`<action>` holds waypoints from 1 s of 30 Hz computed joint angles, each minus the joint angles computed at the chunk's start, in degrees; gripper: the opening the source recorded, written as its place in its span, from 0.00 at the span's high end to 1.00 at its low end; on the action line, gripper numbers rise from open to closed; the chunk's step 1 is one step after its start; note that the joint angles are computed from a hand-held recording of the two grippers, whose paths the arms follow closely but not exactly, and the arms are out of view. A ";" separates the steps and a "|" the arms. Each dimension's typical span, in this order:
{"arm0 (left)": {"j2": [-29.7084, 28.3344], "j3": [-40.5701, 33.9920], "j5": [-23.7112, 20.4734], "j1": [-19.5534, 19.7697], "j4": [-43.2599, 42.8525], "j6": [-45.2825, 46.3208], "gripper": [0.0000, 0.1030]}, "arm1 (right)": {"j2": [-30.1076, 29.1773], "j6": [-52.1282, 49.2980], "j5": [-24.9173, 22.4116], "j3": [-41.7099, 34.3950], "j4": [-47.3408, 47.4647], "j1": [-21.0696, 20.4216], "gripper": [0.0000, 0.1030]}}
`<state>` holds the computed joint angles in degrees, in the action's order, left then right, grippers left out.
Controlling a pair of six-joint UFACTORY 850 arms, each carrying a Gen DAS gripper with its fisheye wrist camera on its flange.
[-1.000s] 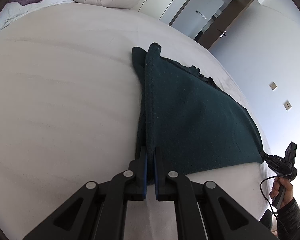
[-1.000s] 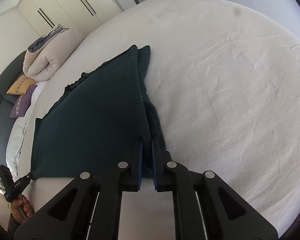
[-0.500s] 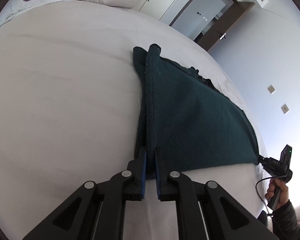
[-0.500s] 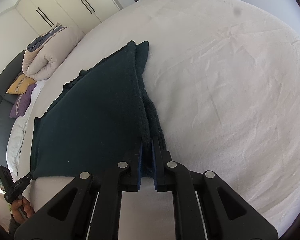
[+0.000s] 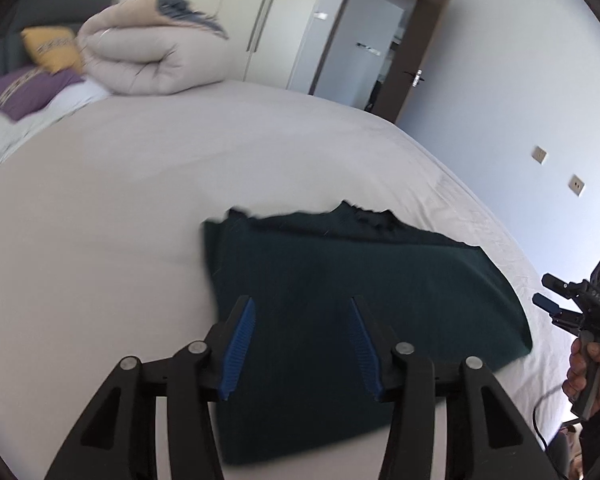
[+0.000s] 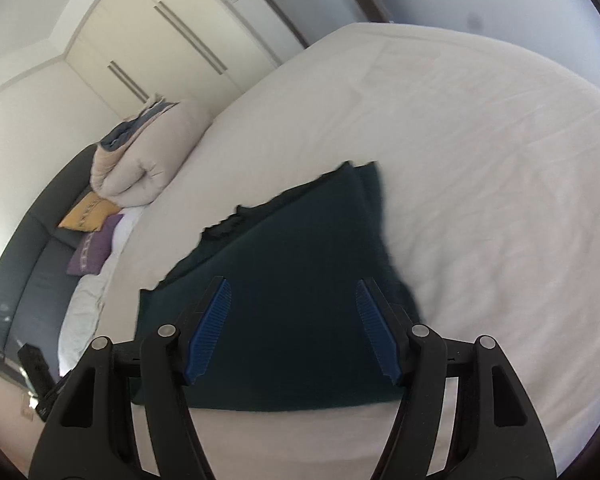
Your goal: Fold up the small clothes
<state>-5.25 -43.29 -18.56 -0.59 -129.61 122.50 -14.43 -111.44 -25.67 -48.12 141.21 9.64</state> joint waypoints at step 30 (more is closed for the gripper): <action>-20.61 -13.69 -2.36 -0.41 -7.82 5.56 0.43 | -13.83 13.54 -19.81 -8.33 -1.88 -5.11 0.57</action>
